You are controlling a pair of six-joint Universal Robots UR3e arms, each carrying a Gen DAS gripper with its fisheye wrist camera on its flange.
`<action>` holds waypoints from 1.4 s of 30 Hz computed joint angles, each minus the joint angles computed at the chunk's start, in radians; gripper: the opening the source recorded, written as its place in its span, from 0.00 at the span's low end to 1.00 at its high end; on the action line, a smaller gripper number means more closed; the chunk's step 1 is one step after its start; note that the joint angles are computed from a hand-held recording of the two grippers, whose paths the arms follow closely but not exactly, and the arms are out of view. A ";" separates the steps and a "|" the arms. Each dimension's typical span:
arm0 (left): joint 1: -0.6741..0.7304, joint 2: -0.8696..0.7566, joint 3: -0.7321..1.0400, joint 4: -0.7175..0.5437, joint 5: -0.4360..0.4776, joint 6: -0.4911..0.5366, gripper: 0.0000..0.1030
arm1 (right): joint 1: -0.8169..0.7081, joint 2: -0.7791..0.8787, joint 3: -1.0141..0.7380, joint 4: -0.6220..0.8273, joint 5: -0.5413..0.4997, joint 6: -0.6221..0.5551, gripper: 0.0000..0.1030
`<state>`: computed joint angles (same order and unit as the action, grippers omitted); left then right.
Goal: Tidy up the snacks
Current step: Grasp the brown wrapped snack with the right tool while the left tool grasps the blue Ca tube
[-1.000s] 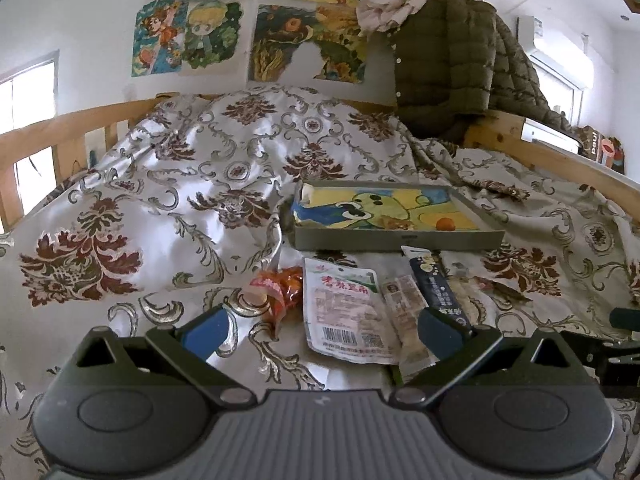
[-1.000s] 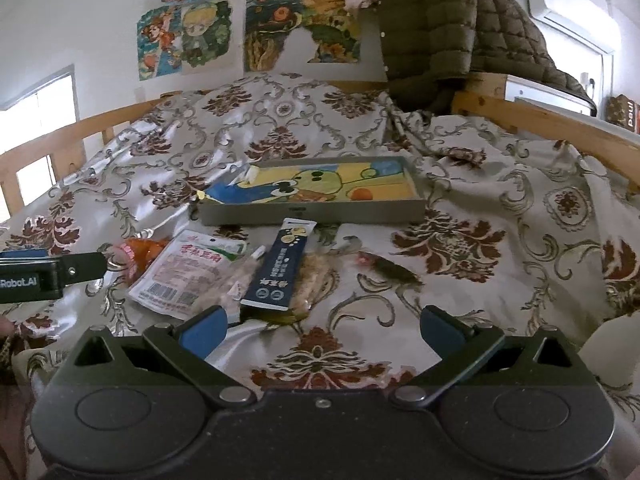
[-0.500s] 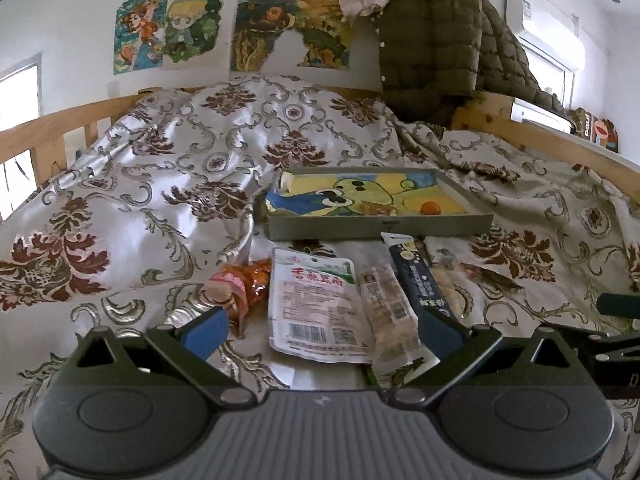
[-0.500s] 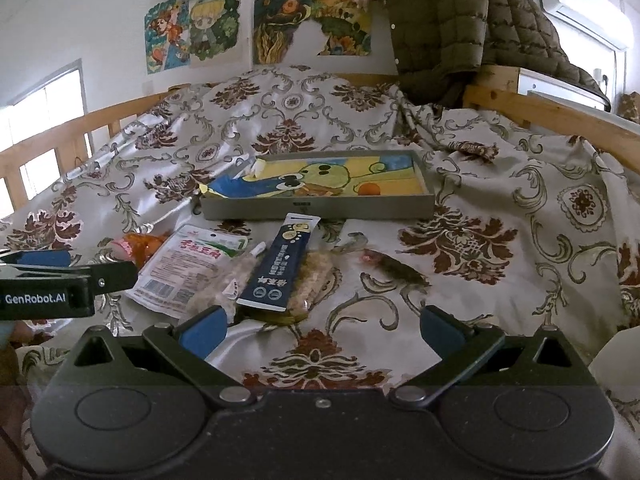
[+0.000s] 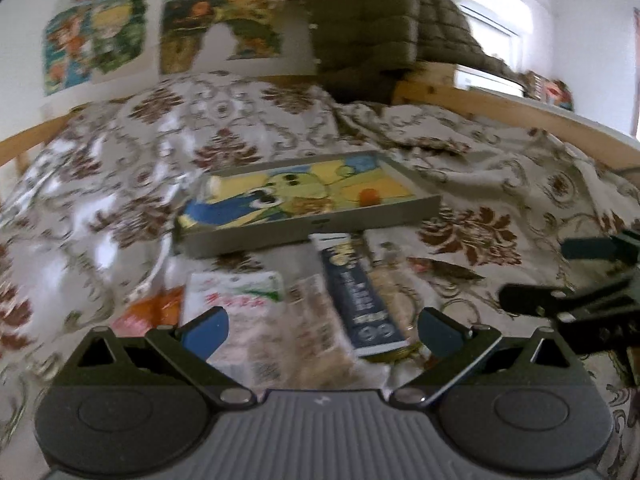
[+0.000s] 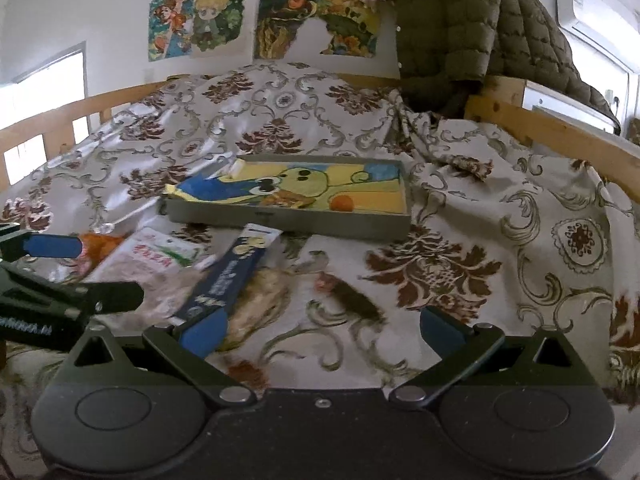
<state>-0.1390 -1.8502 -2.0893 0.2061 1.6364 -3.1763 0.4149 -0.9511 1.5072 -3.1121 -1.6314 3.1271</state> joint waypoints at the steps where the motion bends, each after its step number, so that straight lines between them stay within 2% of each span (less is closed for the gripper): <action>1: -0.004 -0.026 0.032 -0.008 -0.013 0.020 1.00 | -0.015 0.012 -0.012 0.003 0.013 -0.001 0.99; 5: -0.009 -0.116 0.155 -0.074 -0.061 0.073 1.00 | -0.071 0.065 -0.067 0.016 0.061 0.010 0.99; 10: 0.010 -0.219 0.320 -0.198 -0.123 0.072 1.00 | -0.132 0.139 -0.160 0.068 0.142 0.007 0.95; 18: 0.067 -0.327 0.520 -0.380 -0.251 0.026 0.99 | -0.171 0.268 -0.331 0.146 0.220 -0.041 0.77; 24: 0.083 -0.377 0.603 -0.447 -0.222 -0.024 0.99 | -0.192 0.363 -0.483 0.241 0.272 -0.068 0.62; 29: 0.113 -0.400 0.640 -0.480 -0.237 -0.072 0.95 | -0.210 0.432 -0.605 0.326 0.364 -0.114 0.62; 33: 0.106 -0.423 0.673 -0.471 -0.234 -0.058 0.93 | -0.216 0.479 -0.688 0.373 0.394 -0.129 0.64; 36: 0.092 -0.441 0.695 -0.454 -0.234 -0.043 0.93 | -0.223 0.481 -0.694 0.386 0.421 -0.137 0.64; 39: 0.070 -0.479 0.773 -0.508 -0.189 -0.038 0.93 | -0.223 0.480 -0.694 0.391 0.427 -0.149 0.66; 42: 0.073 -0.507 0.823 -0.544 -0.186 -0.050 0.93 | -0.225 0.477 -0.687 0.385 0.435 -0.151 0.68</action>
